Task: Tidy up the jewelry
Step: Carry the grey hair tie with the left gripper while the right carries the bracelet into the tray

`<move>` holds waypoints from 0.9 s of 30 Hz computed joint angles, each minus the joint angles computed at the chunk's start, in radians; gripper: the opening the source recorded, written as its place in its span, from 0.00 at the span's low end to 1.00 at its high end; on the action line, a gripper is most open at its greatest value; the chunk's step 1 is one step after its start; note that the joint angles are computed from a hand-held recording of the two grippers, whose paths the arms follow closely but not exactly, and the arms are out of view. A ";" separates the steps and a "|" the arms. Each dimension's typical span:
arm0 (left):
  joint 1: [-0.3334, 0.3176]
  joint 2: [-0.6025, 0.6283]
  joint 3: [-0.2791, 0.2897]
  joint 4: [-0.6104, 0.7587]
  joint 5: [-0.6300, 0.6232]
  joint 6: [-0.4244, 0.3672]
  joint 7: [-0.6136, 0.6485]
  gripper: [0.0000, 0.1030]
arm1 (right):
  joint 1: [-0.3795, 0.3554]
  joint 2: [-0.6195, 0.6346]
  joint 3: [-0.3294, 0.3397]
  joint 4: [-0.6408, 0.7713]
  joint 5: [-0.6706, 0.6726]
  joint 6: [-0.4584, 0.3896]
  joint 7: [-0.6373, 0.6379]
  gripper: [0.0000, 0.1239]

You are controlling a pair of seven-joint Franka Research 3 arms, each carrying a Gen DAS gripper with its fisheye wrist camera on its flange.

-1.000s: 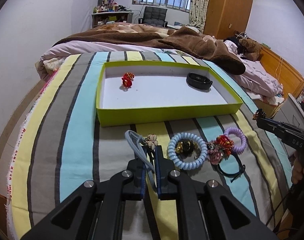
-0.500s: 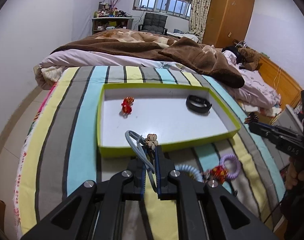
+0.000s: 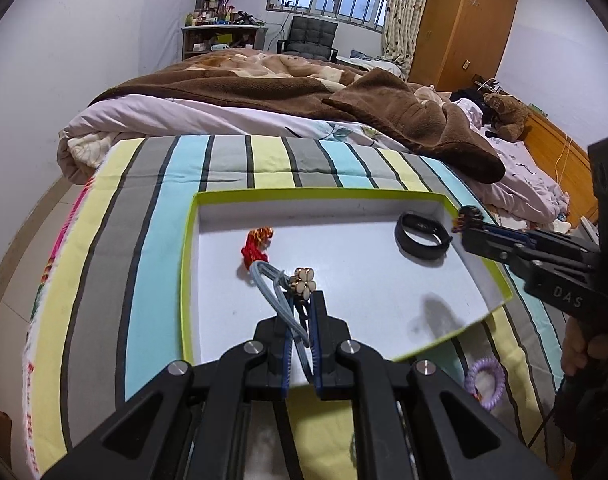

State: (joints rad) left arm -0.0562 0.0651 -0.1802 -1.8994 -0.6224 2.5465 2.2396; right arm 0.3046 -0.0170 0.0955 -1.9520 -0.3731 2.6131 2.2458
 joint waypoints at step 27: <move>0.034 0.105 -0.044 0.079 0.149 0.014 -0.121 0.08 | 0.076 0.247 -0.087 0.232 0.133 -0.063 -0.192 0.15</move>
State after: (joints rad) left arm -0.0224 0.1701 -0.2239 -1.8203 -0.4729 2.5601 2.1188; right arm 0.3802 0.2296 0.0085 -1.7195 -0.2401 2.5502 2.0542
